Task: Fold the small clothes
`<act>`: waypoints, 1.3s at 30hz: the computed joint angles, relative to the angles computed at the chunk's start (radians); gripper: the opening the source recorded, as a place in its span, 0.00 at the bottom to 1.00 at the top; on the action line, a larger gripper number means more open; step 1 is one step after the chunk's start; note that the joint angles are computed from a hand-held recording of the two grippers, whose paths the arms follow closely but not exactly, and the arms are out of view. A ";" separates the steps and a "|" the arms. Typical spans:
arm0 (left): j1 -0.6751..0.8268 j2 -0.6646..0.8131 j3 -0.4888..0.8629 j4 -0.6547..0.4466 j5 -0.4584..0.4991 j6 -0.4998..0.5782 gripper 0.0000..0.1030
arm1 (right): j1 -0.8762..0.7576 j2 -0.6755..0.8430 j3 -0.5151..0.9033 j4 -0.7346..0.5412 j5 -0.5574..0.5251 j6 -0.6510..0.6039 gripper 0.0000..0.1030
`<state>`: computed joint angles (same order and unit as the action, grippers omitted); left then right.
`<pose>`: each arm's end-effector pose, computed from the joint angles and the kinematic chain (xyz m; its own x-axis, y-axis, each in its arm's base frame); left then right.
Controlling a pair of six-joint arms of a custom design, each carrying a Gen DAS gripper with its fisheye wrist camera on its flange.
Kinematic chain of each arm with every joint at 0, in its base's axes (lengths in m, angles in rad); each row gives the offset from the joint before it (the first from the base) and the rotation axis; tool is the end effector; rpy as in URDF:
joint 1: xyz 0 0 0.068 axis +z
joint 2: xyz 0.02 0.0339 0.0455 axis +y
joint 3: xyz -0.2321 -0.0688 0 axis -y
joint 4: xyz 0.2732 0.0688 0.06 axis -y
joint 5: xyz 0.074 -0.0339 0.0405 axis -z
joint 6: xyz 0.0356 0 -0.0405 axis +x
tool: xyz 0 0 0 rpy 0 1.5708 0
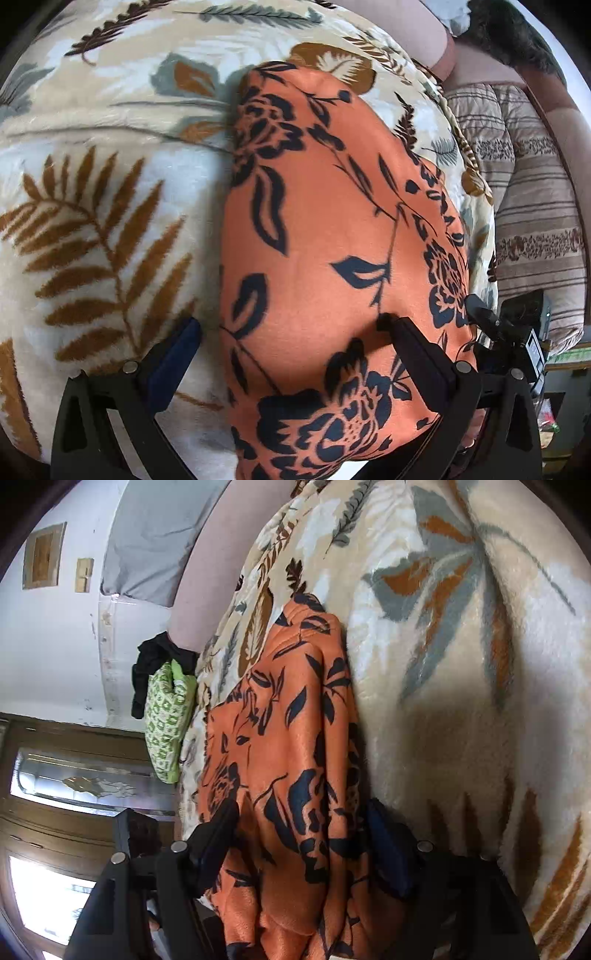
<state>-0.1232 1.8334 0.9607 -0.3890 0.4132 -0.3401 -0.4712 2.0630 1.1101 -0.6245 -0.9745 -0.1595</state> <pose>0.3300 -0.0553 0.0654 -0.9692 -0.1878 -0.1592 -0.0950 0.8817 -0.4621 0.3130 -0.1264 0.0361 -0.9210 0.3691 -0.1249 0.1150 0.5637 0.8179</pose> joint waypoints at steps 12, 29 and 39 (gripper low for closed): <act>-0.052 -0.003 0.020 0.020 -0.104 0.000 1.00 | -0.028 0.007 0.018 -0.008 -0.097 0.009 0.73; -0.085 -0.064 -0.079 0.130 -0.132 -0.036 0.87 | 0.087 -0.003 -0.006 -0.012 0.042 -0.077 0.61; -0.171 -0.162 -0.106 0.095 -0.295 -0.064 0.61 | 0.125 -0.200 -0.174 0.147 0.155 -0.094 0.55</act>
